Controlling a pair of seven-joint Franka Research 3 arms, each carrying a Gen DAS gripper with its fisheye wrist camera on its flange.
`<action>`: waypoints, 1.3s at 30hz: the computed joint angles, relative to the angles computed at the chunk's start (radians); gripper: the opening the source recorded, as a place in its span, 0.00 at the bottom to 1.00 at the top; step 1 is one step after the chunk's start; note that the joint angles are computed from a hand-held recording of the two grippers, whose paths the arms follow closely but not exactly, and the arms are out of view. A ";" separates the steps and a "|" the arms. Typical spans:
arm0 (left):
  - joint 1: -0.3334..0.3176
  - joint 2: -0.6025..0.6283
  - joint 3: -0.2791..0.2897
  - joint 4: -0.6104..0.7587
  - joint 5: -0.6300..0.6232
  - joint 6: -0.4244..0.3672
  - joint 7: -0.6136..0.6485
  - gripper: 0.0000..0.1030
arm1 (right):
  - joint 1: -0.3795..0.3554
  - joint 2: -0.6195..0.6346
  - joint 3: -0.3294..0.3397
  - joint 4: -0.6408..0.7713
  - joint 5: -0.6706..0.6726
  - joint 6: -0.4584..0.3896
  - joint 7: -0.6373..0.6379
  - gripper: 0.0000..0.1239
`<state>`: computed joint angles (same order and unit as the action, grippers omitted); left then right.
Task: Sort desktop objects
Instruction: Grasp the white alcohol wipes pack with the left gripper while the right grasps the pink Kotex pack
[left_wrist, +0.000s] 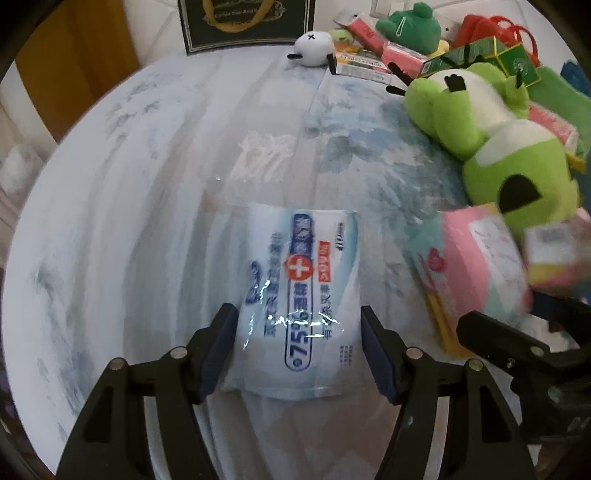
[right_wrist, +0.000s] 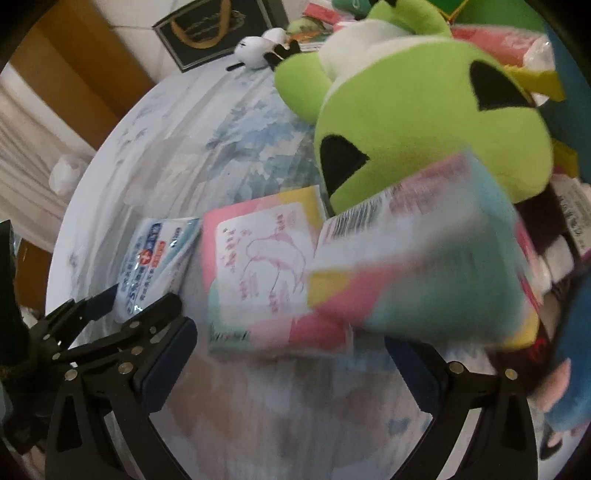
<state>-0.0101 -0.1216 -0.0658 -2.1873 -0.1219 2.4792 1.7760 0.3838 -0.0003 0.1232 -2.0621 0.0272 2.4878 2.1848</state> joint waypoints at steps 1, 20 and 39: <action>0.002 0.013 0.005 0.010 -0.008 0.002 0.016 0.65 | -0.002 0.005 -0.002 -0.002 -0.008 0.008 0.013 0.83; 0.015 0.020 0.007 -0.015 -0.037 0.082 0.052 0.88 | -0.002 -0.006 0.011 -0.047 -0.228 0.071 0.164 0.82; -0.022 -0.195 0.039 -0.149 -0.056 0.010 0.068 0.53 | 0.034 -0.097 0.037 -0.096 -0.141 0.076 0.164 0.57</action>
